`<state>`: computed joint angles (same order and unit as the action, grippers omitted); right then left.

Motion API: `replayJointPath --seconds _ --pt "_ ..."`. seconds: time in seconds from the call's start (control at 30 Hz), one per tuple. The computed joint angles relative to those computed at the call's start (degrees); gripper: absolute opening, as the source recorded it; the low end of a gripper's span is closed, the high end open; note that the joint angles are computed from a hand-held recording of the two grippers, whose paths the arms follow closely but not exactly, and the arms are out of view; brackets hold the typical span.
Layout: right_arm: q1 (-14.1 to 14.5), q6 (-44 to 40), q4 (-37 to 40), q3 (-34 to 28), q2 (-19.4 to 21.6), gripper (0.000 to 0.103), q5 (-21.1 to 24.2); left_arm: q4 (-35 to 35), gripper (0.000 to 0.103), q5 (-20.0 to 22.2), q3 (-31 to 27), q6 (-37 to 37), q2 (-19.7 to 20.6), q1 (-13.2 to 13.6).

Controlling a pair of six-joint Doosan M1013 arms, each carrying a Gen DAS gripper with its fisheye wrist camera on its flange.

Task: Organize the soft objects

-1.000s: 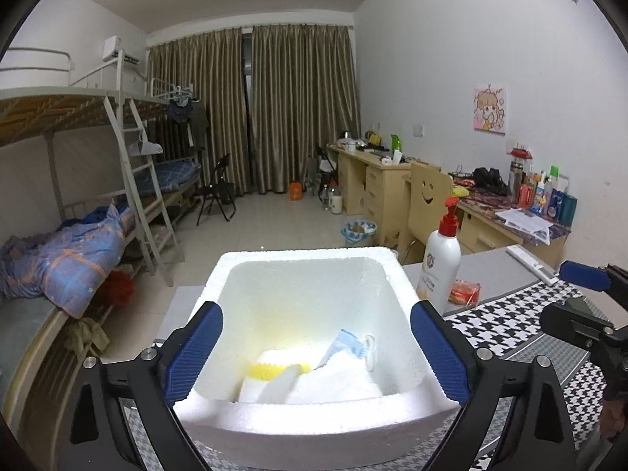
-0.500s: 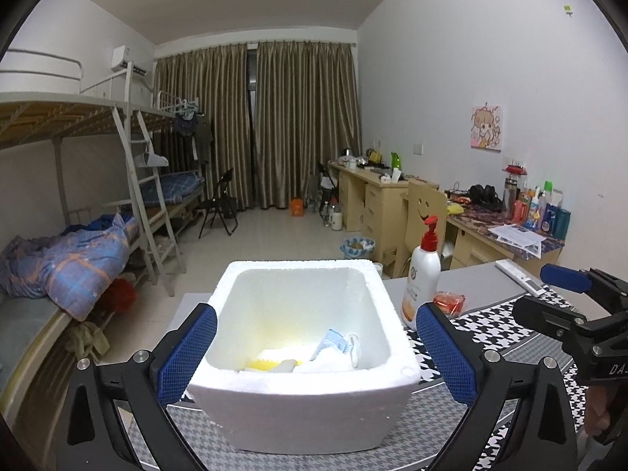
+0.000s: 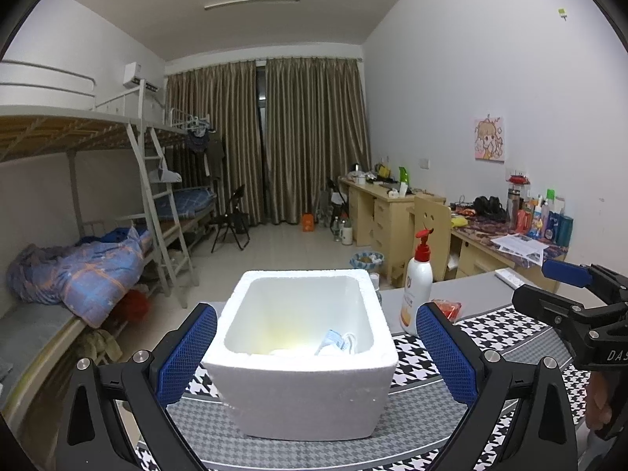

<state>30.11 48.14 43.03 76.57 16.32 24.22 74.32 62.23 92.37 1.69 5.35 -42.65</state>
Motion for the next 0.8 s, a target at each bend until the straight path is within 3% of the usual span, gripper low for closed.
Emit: replayJointPath --seconds 0.43,0.8 --pt "-0.10 -10.06 9.54 4.23 -2.85 0.099 -2.31 2.88 0.102 4.74 0.80 -2.62 -0.40 -2.95" --pt "-0.22 -18.22 17.13 7.30 -4.92 0.102 -4.12 3.63 0.102 5.99 1.57 -3.71 -0.71 -5.06"
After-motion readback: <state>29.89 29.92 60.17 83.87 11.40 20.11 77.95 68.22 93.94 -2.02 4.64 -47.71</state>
